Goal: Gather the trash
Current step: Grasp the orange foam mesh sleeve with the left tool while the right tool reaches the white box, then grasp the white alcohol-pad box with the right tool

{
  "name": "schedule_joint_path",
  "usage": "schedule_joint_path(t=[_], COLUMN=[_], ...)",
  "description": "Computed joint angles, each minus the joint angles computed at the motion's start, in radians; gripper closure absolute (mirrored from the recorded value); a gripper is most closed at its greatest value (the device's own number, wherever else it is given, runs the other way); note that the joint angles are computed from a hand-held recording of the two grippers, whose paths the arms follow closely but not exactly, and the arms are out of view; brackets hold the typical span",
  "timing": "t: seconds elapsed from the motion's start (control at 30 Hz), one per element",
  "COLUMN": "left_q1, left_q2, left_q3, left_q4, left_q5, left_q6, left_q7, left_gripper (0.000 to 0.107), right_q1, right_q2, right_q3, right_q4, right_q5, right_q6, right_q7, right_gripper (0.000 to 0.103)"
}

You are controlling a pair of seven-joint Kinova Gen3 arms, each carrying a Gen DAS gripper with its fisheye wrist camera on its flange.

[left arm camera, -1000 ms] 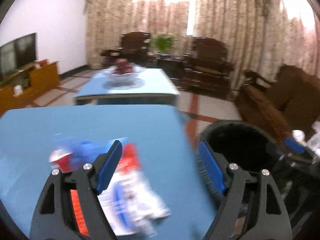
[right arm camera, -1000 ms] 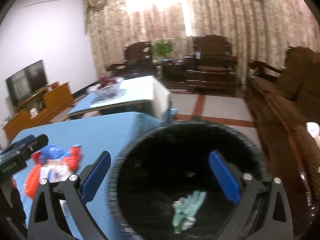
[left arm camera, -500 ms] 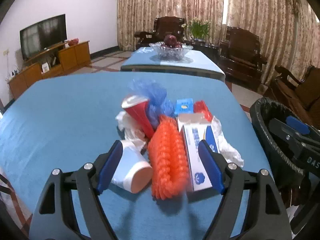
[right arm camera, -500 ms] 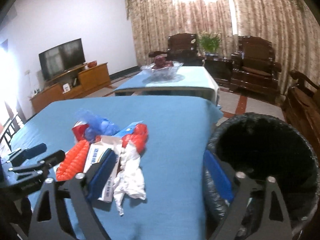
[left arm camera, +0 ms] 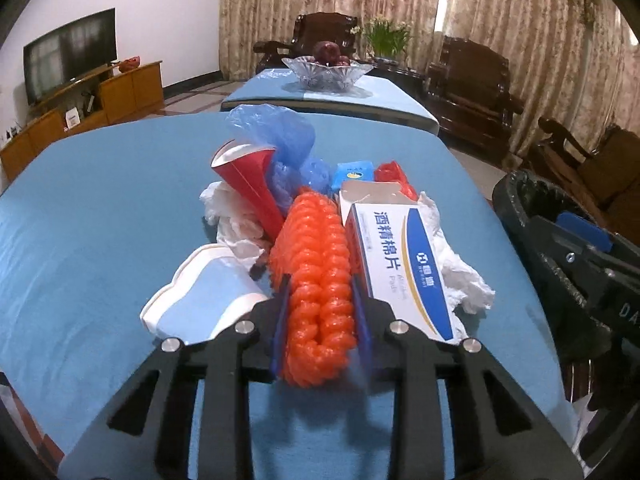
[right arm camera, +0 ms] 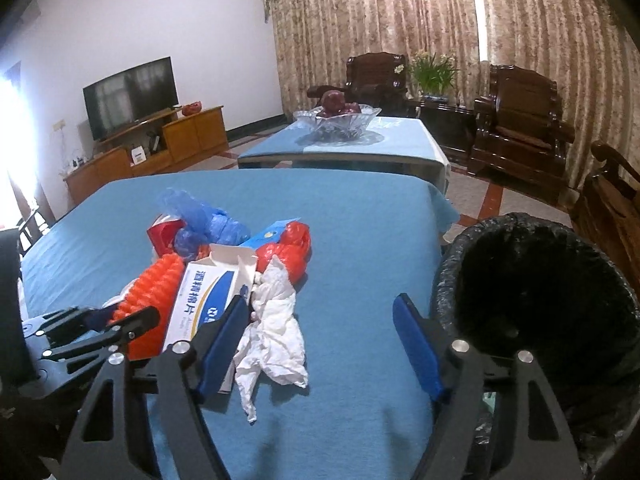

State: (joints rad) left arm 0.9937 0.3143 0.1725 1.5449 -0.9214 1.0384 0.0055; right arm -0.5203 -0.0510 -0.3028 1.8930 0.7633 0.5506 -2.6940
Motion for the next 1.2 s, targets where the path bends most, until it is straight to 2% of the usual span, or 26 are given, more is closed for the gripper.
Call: schedule_joint_path(t=[0.17,0.43,0.67,0.8,0.97,1.0,1.03,1.2], left_q1=[0.051,0.046,0.006,-0.011,-0.018,-0.019,-0.020,-0.019], left_q2=[-0.016,-0.075,-0.103,-0.113,-0.114,-0.116,-0.116,-0.113], left_q3=[0.001,0.054,0.087,0.096,0.104,0.105,0.106,0.109], left_q4=[0.005,0.044,0.089,0.104,0.115,0.119,0.116,0.111], left_q5=[-0.079,-0.105,-0.104,-0.107,-0.115,-0.115,-0.115,-0.123], left_q6=[0.066,0.169,0.157,0.139,0.127,0.124,0.123,0.126], left_q7=[0.059,0.091,0.120,0.138,0.152,0.155,0.154,0.147], left_gripper=[0.083,0.083,0.083,0.083,0.083,0.083,0.083,0.083], right_q1=[-0.013,-0.099,-0.203,-0.232,-0.253,-0.258,-0.244,-0.217], right_q2=[0.005,0.070,0.152,0.179,0.181,0.172,0.164,0.154], right_q3=[-0.011,-0.023,0.035,0.061,0.081,0.091,0.083,0.072], right_q4=[0.004,-0.022,-0.070,-0.097,-0.106,-0.103,-0.101,-0.131], right_q5=[0.019,0.111,0.110,0.058,0.034,0.026,0.008,-0.067], right_q6=[-0.015,-0.024,0.004,0.029,0.037,0.030,0.025,0.062], right_q7=[-0.034,-0.150,-0.151,-0.090,-0.045,-0.036,-0.010,0.092], right_gripper=[0.032,0.035,0.038,0.046,0.048,0.064,0.089,0.088])
